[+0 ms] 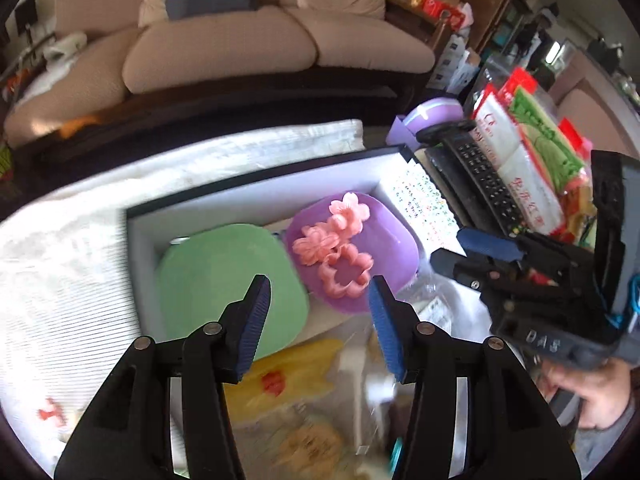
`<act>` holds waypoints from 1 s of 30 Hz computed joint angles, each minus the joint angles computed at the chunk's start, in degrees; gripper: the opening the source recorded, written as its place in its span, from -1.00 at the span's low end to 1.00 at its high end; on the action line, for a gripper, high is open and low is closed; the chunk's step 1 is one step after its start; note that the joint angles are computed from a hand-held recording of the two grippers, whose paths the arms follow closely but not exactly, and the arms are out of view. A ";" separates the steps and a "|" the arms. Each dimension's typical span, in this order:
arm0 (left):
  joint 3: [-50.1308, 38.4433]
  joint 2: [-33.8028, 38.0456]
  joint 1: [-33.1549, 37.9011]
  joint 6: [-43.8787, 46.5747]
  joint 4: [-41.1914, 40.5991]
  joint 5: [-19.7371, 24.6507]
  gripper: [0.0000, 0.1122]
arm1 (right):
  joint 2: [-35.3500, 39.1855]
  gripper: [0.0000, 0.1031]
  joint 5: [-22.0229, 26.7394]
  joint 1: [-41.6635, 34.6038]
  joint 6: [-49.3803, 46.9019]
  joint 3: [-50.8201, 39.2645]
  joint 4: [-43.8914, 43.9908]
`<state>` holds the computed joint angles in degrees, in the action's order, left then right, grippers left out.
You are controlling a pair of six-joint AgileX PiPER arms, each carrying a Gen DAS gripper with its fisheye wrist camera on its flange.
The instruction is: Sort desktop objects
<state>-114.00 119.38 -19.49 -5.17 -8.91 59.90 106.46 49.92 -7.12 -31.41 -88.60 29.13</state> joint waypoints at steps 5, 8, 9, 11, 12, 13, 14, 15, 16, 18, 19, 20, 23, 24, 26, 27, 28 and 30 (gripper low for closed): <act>12.45 -13.22 4.06 4.14 1.71 -0.09 0.14 | -6.26 0.03 2.01 3.21 3.95 1.23 -2.85; 20.89 -21.54 8.31 7.54 3.94 -0.37 0.15 | -10.54 0.09 2.65 5.43 5.77 2.71 -3.31; 24.16 -24.46 10.89 9.69 3.70 -0.51 0.15 | -11.76 0.10 2.86 6.69 6.89 3.02 -3.97; 29.56 -28.99 17.05 14.14 2.76 -0.44 0.15 | -14.21 0.10 3.07 9.90 9.42 4.10 -5.57; 32.16 -31.13 21.03 17.06 1.86 -0.37 0.15 | -14.95 0.10 3.12 11.71 10.46 4.42 -6.02; 34.13 -32.48 25.01 19.96 0.80 -0.23 0.16 | -15.53 0.10 3.04 14.20 11.93 4.61 -6.81; 35.83 -33.28 29.27 23.27 -0.48 -0.01 0.17 | -15.33 0.11 3.02 16.26 13.15 4.08 -7.63; 37.45 -33.71 33.57 26.62 -1.73 -0.03 0.18 | -15.19 0.11 2.80 18.76 14.64 3.89 -8.85; 38.82 -33.76 37.05 29.16 -2.45 -0.58 0.18 | -14.87 0.11 2.47 22.23 17.06 3.54 -10.88; 41.15 -33.12 43.17 33.28 -3.54 -1.90 0.18 | -13.34 0.11 1.96 27.10 20.41 2.33 -13.21; 41.90 -32.19 45.88 35.09 -4.22 -2.62 0.19 | -12.23 0.11 1.55 29.68 22.30 1.42 -14.16; 42.44 -31.13 48.21 36.72 -5.03 -3.42 0.19 | -10.95 0.12 1.07 32.29 24.32 0.37 -15.10; 43.60 -27.55 51.88 39.72 -6.20 -6.39 0.19 | -6.84 0.14 -0.98 39.15 29.43 -2.66 -17.18; 44.02 -26.36 52.29 40.29 -6.08 -7.65 0.19 | -5.14 0.15 -1.59 41.18 31.03 -3.96 -17.92; 44.23 -23.60 51.93 40.07 -4.78 -10.48 0.19 | -1.94 0.15 -2.79 44.80 34.31 -5.96 -19.60; 44.58 -22.41 51.61 39.74 -3.98 -12.20 0.19 | -0.20 0.15 -3.46 46.17 35.69 -6.93 -20.03; 44.75 -21.25 51.40 39.34 -3.28 -13.71 0.18 | 1.23 0.15 -3.88 47.14 36.68 -7.71 -20.10; 44.10 -18.25 50.11 37.35 -1.69 -15.86 0.18 | 4.30 0.15 -4.80 48.88 38.59 -9.05 -20.28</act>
